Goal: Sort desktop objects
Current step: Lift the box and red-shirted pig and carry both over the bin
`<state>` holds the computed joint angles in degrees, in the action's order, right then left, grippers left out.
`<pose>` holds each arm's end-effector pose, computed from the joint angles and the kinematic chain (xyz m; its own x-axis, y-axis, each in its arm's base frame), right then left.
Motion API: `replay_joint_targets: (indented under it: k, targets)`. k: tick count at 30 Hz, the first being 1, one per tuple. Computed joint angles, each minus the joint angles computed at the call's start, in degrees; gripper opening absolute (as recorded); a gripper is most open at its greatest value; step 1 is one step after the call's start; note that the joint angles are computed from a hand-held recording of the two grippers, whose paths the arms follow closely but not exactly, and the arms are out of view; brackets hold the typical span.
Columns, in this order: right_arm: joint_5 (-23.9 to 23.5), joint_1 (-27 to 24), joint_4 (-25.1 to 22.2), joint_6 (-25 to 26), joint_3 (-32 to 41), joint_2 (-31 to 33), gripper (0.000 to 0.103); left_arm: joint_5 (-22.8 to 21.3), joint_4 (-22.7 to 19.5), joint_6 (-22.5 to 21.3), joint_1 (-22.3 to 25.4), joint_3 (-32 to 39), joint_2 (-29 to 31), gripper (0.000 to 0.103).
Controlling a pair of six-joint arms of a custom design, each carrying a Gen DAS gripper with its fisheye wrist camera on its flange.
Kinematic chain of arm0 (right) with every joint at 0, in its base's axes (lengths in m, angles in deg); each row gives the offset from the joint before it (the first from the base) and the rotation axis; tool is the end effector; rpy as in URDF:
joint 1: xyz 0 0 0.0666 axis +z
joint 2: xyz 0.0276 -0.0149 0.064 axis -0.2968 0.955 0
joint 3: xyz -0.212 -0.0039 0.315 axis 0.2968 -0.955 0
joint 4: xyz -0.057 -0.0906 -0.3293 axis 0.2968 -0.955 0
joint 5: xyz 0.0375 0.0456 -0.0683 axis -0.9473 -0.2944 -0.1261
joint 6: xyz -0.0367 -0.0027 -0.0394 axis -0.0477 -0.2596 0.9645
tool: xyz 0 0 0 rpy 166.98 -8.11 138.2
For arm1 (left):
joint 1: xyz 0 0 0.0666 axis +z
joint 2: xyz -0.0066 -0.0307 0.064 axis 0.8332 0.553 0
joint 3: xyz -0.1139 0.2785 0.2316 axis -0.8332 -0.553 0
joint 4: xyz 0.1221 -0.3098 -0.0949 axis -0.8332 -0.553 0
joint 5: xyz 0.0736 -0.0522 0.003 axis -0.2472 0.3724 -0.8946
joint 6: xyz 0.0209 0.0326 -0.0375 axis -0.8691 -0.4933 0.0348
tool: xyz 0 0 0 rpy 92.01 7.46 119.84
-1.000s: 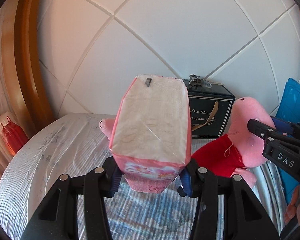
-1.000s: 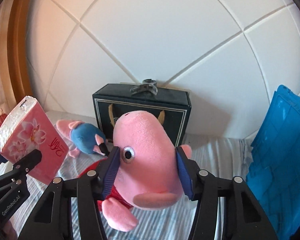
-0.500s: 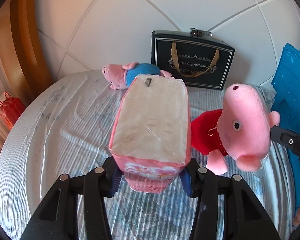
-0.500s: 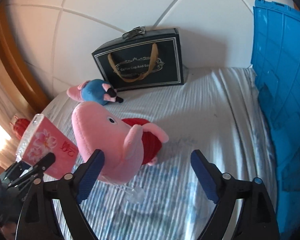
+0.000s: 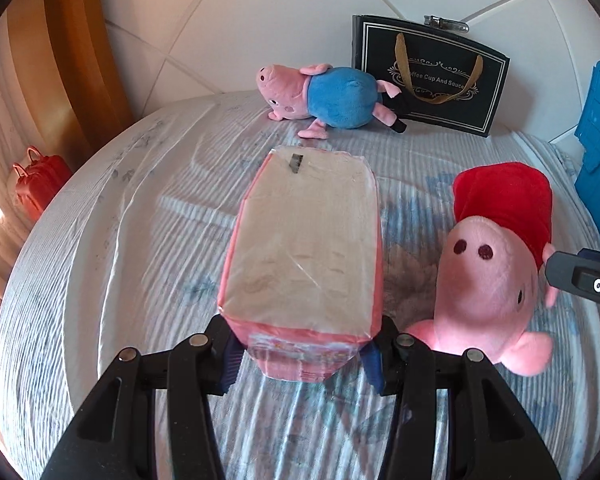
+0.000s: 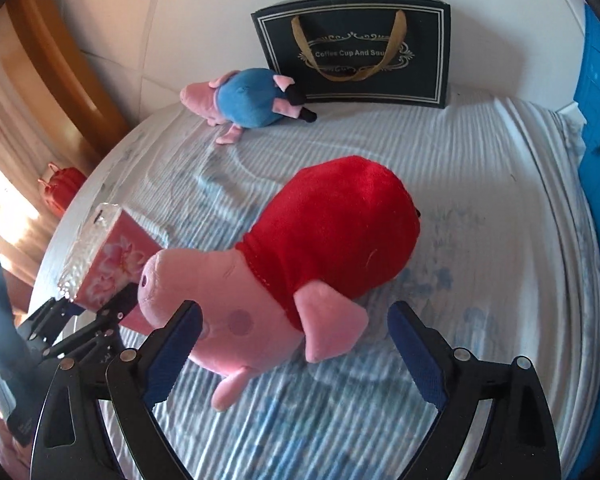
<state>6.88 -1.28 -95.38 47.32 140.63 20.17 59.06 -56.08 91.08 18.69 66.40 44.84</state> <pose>0.3093 0.0924 0.5009 -0.8677 -0.0068 -0.4970 -0.1336 0.9663 0.2201 0.2979 -0.2111 0.4416 -0.7833 -0.0434 -0.6201 -0.0883 0.9952 0.0419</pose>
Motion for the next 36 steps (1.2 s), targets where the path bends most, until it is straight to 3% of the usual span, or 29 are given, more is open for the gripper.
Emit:
replay_joint_targets:
  k: [12,17,19,21,24,26,36]
  targets:
    - [5.65,-0.64,-7.41,-8.91,11.37,9.52,0.098,4.90,8.30,-5.87,4.84,3.41,2.95,0.048]
    - [4.18,-0.76,-7.73,-11.69,11.29,13.48,0.102,8.10,10.67,-7.76,6.53,4.72,5.13,0.048]
    - [0.51,-1.42,-5.33,-12.35,9.70,14.06,0.101,9.17,10.90,-7.63,6.82,4.80,5.60,0.048]
    - [-0.56,-0.93,-4.39,-11.51,10.22,15.22,0.087,9.67,11.02,-7.72,6.87,4.66,5.69,0.048]
    - [2.80,1.25,-5.34,-9.12,13.95,17.44,0.073,9.92,10.20,-6.64,6.93,4.68,5.43,0.048]
    - [4.33,2.19,-5.14,-7.89,15.53,17.51,0.069,9.83,9.45,-5.73,6.94,4.54,4.67,0.048]
    - [16.61,7.47,-5.25,-3.48,21.46,10.78,0.067,3.23,4.67,-4.81,2.69,8.22,-1.23,0.048]
